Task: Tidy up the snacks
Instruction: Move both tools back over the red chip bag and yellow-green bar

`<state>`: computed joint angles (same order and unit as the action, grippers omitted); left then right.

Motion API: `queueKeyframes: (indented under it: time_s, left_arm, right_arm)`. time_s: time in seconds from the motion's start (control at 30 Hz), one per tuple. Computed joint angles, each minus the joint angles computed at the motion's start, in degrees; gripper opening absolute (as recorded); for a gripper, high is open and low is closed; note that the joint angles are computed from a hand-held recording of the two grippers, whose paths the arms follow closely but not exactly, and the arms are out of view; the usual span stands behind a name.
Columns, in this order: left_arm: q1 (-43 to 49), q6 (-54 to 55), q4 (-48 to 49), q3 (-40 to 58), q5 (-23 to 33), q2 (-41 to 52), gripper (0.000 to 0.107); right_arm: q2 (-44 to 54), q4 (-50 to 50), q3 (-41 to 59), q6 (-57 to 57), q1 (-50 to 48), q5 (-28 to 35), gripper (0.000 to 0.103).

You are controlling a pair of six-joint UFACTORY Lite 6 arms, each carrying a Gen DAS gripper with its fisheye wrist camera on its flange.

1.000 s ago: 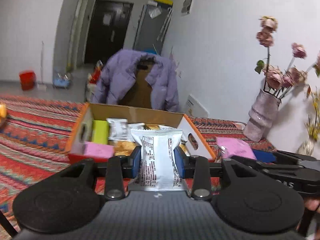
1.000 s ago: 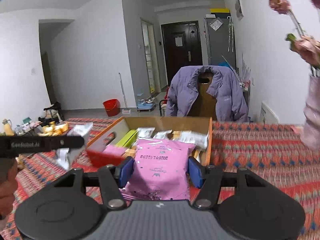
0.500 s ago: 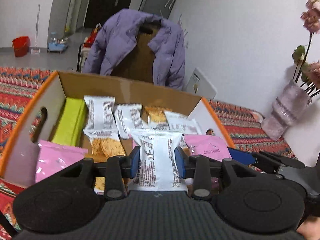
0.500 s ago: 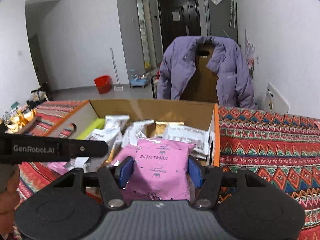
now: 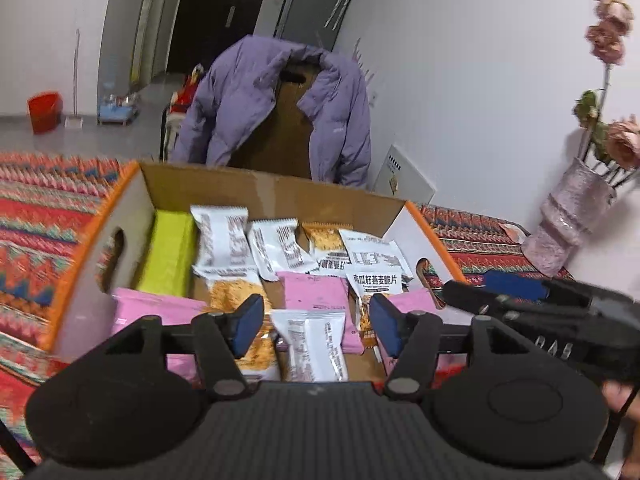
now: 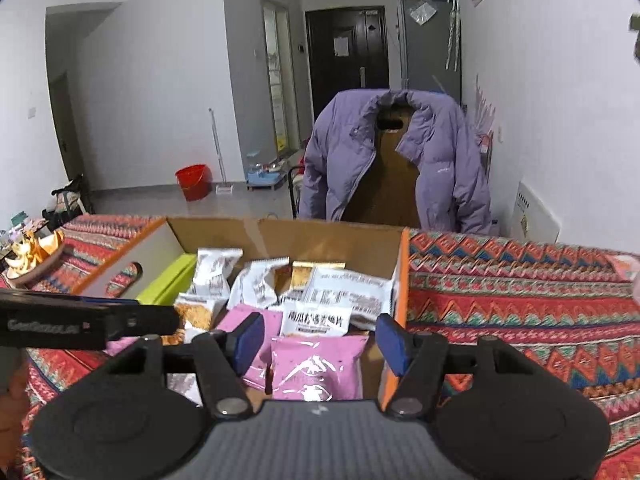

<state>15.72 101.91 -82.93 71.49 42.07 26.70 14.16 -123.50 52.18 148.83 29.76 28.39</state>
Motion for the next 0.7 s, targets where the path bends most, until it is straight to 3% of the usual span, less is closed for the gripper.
queueKeyframes:
  time_s: [0.17,0.3,0.5,0.6,0.7]
  left_arm:
    - [9.59,6.59,2.27,-9.86,6.01,-12.12,0.070]
    - [23.06,14.78,6.01,-17.40,15.89,-21.22,0.076]
    - [48.84,26.18,13.32,-23.24,34.25,-26.82,0.087]
    - [60.77,28.78,17.79,-21.68,41.82,-23.98,0.093]
    - [70.34,33.51,22.14,-18.95,45.27,-19.07,0.096]
  right_arm:
    - [-12.00,11.70,-8.08,-10.33,5.73,2.17,0.070]
    - [-24.08,23.95,-17.04,-16.94,15.74,7.81,0.071]
    - [-32.17,42.47,-23.21,-19.04,45.37,28.91,0.085]
    - [-29.09,48.68,-21.71,-14.80,59.59,38.56,0.089]
    - [-22.36,53.64,-17.89,-10.46,70.91,45.18,0.092]
